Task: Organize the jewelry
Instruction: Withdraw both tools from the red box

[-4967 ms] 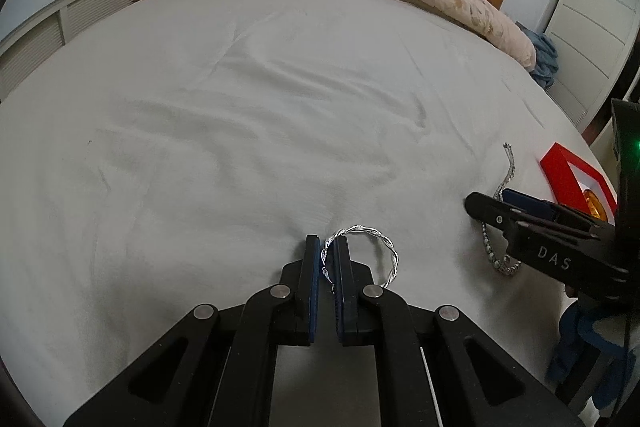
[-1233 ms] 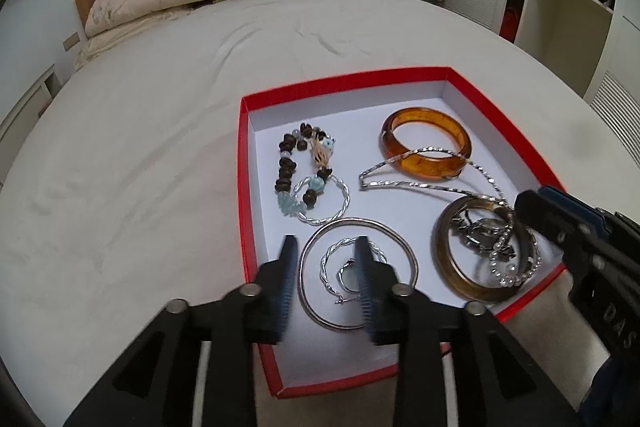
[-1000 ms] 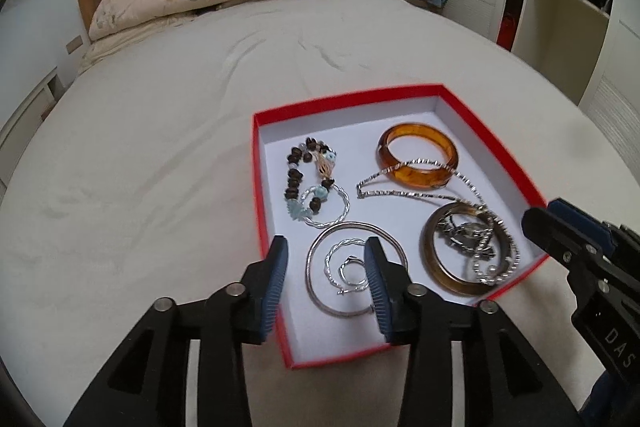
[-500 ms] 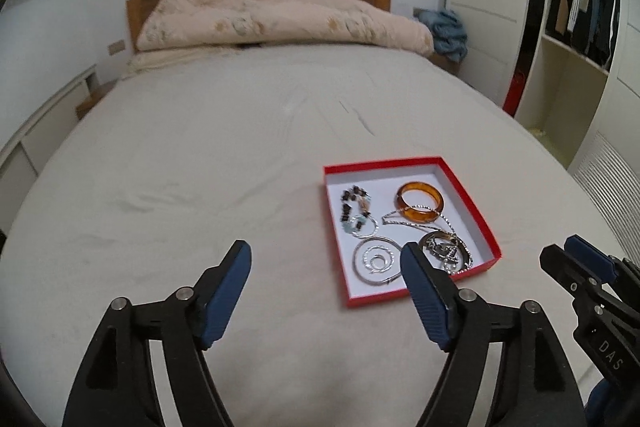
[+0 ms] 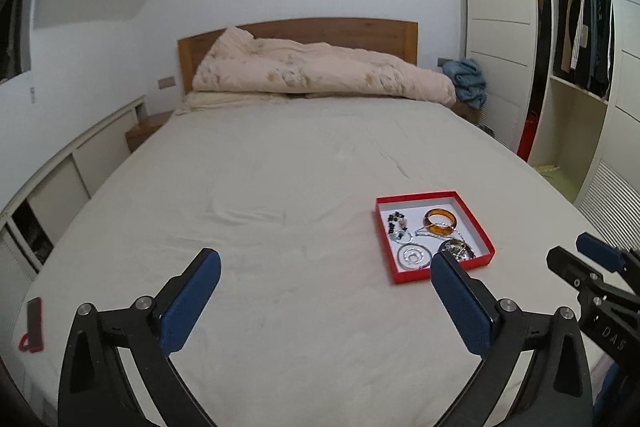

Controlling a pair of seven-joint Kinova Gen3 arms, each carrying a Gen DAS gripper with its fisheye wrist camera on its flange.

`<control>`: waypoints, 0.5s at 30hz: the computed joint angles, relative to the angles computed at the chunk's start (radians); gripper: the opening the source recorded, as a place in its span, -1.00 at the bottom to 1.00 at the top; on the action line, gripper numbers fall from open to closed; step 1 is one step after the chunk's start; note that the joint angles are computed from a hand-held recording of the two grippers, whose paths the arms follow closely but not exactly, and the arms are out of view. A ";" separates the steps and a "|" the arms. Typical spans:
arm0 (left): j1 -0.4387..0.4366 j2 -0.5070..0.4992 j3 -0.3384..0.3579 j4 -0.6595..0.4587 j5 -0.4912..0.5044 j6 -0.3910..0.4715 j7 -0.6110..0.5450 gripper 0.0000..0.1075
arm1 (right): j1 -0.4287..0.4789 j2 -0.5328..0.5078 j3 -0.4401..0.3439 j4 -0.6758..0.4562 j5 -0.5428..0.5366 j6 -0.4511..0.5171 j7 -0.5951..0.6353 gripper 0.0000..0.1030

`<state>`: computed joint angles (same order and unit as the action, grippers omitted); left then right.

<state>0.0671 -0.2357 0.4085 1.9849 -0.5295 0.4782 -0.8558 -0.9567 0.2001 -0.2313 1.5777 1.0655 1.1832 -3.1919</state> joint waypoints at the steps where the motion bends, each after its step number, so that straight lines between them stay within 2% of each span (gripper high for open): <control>1: 0.015 -0.028 -0.023 0.015 0.018 -0.002 -0.018 0.91 | -0.013 -0.001 -0.006 -0.008 0.003 0.017 0.001 0.00; 9: -0.026 -0.245 -0.048 0.098 0.138 0.060 -0.118 0.91 | -0.119 0.002 -0.046 -0.060 0.041 0.133 -0.006 0.05; 15: -0.027 -0.378 -0.110 0.132 0.233 0.111 -0.211 0.91 | -0.191 0.015 -0.061 -0.100 0.055 0.213 -0.001 0.12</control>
